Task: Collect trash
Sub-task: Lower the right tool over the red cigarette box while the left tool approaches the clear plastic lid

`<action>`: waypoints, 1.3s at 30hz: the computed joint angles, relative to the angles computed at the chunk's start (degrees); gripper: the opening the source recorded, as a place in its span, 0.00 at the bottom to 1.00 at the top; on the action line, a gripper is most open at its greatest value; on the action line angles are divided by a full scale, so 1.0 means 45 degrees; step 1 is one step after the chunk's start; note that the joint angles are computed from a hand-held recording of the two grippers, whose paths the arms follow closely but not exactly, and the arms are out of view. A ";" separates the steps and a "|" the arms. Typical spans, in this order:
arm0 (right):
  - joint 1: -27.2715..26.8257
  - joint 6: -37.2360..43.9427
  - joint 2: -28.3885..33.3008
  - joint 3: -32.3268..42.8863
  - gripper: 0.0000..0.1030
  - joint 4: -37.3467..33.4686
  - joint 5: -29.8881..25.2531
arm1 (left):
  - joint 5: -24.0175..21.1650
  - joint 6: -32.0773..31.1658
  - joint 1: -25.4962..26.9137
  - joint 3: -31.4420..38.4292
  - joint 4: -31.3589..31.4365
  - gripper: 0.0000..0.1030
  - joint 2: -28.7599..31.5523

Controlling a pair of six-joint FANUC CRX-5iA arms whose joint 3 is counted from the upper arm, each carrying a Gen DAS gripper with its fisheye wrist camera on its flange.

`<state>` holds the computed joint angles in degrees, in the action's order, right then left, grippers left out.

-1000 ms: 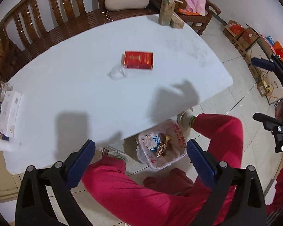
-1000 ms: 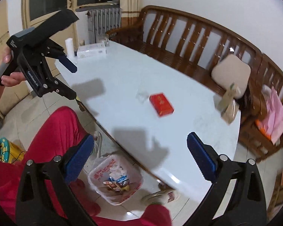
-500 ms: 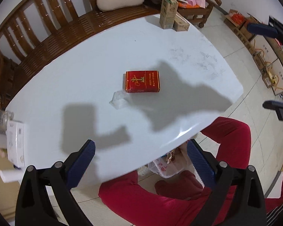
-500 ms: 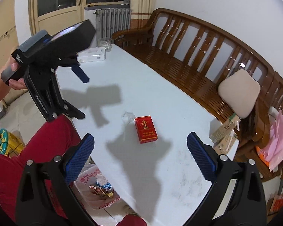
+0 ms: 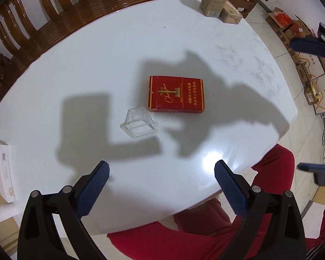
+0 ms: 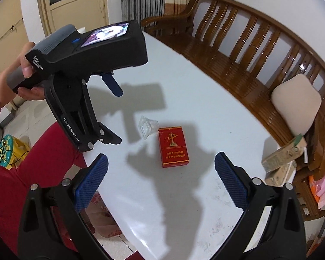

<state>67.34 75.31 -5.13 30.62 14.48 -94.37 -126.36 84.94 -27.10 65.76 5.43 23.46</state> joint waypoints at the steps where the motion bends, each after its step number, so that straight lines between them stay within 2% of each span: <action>1: -0.0259 0.0123 0.0068 -0.0032 0.93 -0.0297 0.0061 | 0.0087 -0.0014 0.0019 -0.0105 -0.0026 0.92 0.0016; 4: -0.0827 0.0324 0.0193 -0.0223 0.93 -0.0952 0.0288 | 0.0694 -0.0264 0.0029 -0.0838 -0.0389 0.92 -0.0189; 8: -0.1594 0.0457 0.0413 -0.0554 0.93 -0.1726 0.0468 | 0.1245 0.0330 0.0498 -0.1872 0.0366 0.92 -0.0276; 13: -0.2390 0.0948 0.0667 -0.0886 0.93 -0.2799 0.0786 | 0.1800 0.0310 0.0649 -0.2696 0.0362 0.92 -0.0436; 24: -0.2527 0.1397 0.1336 -0.1605 0.93 -0.2623 0.1274 | 0.2952 0.0133 0.0909 -0.4307 0.0955 0.92 -0.1031; 29: -0.2438 0.1137 0.1160 -0.2236 0.93 -0.2226 0.1955 | 0.3044 -0.0002 0.0867 -0.4529 0.0842 0.85 -0.1082; 31: -0.2467 0.1040 0.1099 -0.2368 0.93 -0.2284 0.2125 | 0.3030 0.0037 0.0853 -0.4599 0.0869 0.77 -0.1070; 33: -0.2520 0.1036 0.1014 -0.2492 0.87 -0.2415 0.2285 | 0.3194 0.0137 0.0810 -0.4859 0.0867 0.73 -0.1127; 37: -0.2537 0.0986 0.0923 -0.2693 0.86 -0.2452 0.2398 | 0.3188 0.0163 0.0786 -0.5008 0.0808 0.71 -0.1144; 39: -0.2536 0.0899 0.0898 -0.2774 0.76 -0.2458 0.2394 | 0.3224 0.0122 0.0829 -0.4961 0.0895 0.70 -0.1077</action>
<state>55.92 79.35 -1.09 18.14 3.42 -83.60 -111.85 85.49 -23.37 43.44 9.45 18.62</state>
